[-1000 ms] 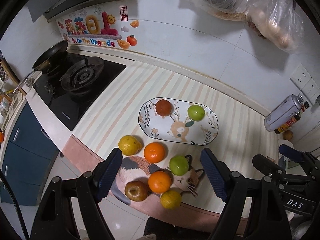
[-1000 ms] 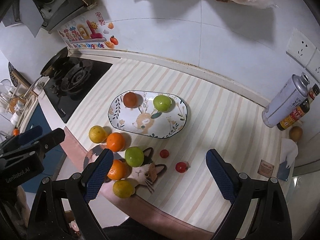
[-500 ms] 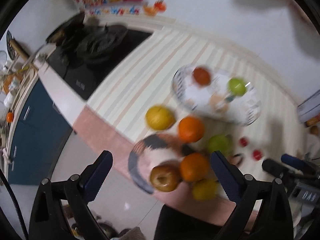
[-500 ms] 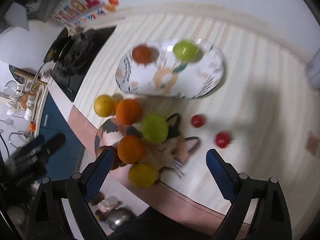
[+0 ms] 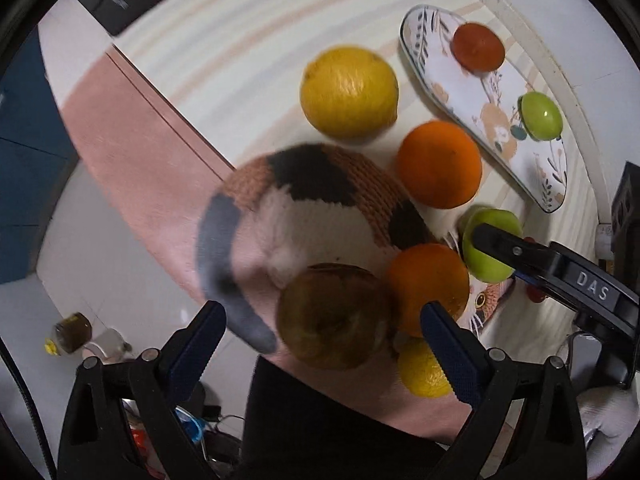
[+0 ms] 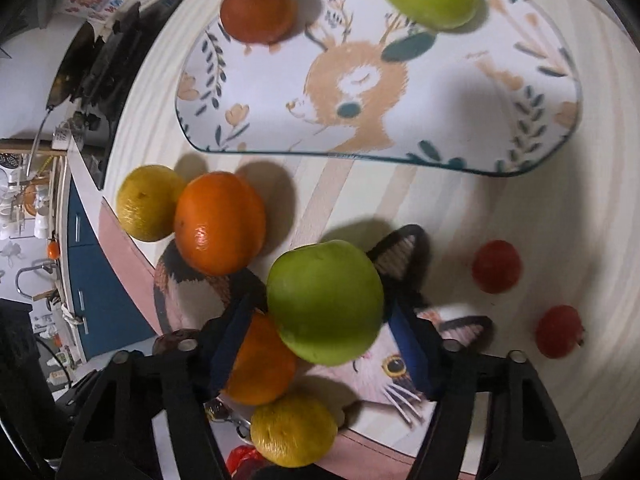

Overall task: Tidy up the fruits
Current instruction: 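Grasp the second green apple with the right tool while the left tool grasps a brown apple, then carry both fruits onto the white plate and open both tools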

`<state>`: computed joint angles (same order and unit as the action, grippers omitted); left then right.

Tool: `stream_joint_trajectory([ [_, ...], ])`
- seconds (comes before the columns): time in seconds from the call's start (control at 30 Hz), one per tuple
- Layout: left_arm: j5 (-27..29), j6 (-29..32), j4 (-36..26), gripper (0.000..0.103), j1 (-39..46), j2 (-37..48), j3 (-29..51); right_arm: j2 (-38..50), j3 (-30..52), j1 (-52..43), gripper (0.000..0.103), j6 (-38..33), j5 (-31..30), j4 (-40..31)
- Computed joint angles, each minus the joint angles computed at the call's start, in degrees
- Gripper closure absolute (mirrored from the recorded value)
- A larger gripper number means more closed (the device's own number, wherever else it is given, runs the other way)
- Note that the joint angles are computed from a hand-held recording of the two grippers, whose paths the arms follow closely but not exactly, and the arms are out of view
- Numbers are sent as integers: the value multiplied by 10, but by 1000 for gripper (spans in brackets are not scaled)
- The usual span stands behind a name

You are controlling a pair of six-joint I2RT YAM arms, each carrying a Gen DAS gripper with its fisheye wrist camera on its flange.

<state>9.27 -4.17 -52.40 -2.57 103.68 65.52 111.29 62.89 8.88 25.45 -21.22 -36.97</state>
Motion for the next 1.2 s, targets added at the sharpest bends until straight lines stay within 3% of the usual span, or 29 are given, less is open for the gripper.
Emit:
stream_joint_trajectory([
  [0.03,8,2,8,7,0,3,-6,11,6,5,43,0,7,-1],
  [0.13,18,5,19,35,-1,11,-19,12,-1,6,43,2,2,9],
  [0.17,22,5,24,38,1,10,-26,9,-4,5,43,-1,4,5],
  [0.37,-20,19,55,38,-10,-37,-69,-31,-49,1,43,-39,34,-32],
  [0.53,-30,24,42,38,-19,-29,-55,-61,-99,-11,43,-42,30,-2],
  [0.9,-60,20,62,39,-33,-52,-95,-77,-106,-16,44,-42,40,4],
  [1.2,-37,17,7,40,-63,-56,25,-134,-72,-52,44,-58,37,-29],
])
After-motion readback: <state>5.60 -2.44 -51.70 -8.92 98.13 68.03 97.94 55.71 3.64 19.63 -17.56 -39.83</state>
